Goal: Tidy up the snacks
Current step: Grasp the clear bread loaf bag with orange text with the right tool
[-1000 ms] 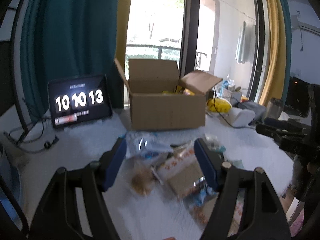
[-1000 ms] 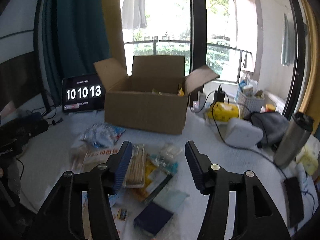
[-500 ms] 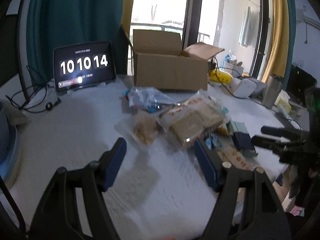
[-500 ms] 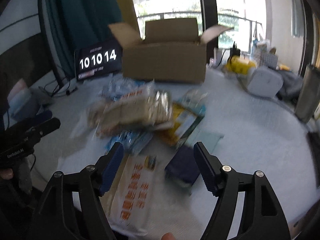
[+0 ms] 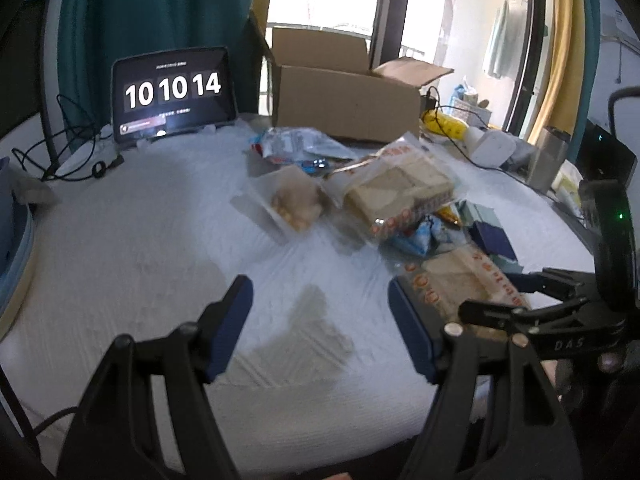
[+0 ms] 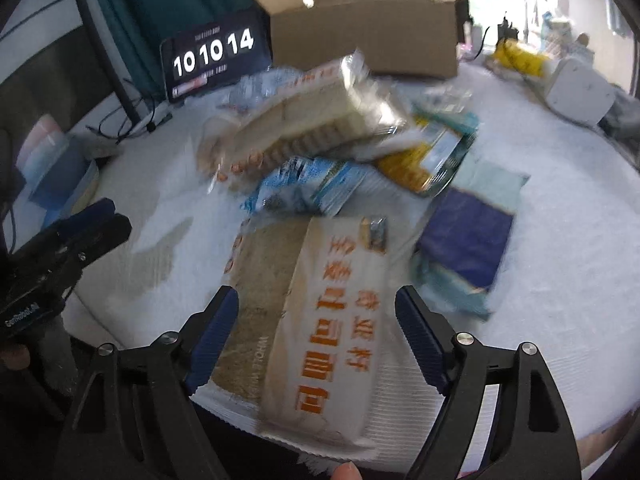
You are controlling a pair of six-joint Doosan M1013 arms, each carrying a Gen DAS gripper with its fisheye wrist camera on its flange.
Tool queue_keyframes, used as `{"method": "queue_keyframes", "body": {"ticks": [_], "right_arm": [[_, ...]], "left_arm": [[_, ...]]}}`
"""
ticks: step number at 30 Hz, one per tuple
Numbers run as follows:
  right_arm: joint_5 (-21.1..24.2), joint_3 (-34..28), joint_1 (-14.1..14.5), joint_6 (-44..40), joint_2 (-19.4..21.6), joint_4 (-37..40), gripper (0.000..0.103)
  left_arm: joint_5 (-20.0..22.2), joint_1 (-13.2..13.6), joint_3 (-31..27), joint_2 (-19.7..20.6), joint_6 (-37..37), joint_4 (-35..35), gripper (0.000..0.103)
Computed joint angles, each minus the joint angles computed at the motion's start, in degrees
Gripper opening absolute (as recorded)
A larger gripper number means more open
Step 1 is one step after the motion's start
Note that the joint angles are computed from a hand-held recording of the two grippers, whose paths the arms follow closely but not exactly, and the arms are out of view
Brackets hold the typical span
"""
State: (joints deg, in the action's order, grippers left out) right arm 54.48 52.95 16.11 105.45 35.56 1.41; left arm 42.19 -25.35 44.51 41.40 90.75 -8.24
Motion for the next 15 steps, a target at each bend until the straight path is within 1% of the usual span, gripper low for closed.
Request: {"method": "queue_keyframes", "body": {"ticks": [5, 6, 7, 8, 9, 11, 12, 15], "right_arm": [[-1.2, 0.0, 0.4, 0.9, 0.2, -1.3, 0.085], [-1.3, 0.0, 0.4, 0.5, 0.3, -1.4, 0.082], [-1.7, 0.1, 0.3, 0.0, 0.2, -0.8, 0.078], [-2.2, 0.4, 0.3, 0.2, 0.0, -1.0, 0.072], [-3.7, 1.2, 0.2, 0.1, -0.4, -0.9, 0.057], [-6.3, 2.5, -0.3, 0.1, -1.3, -0.3, 0.040], [-6.6, 2.5, -0.5, -0.6, -1.4, 0.5, 0.035], [-8.0, 3.2, -0.5, 0.0, -2.2, -2.1, 0.029]], "left_arm": [[0.7, 0.0, -1.0, 0.6, -0.9, 0.7, 0.072], [1.1, 0.0, -1.4, 0.8, -0.7, 0.7, 0.072], [1.5, 0.0, -1.9, 1.1, -0.6, 0.7, 0.072], [2.0, -0.1, -2.6, 1.5, -0.6, 0.9, 0.072], [2.5, -0.2, -3.2, 1.8, -0.6, 1.1, 0.072], [4.3, -0.4, -5.4, 2.9, -0.6, 1.7, 0.072], [4.9, -0.4, -6.3, 3.4, -0.4, 1.8, 0.072], [6.6, -0.8, -10.1, 5.2, 0.3, 2.5, 0.072]]}}
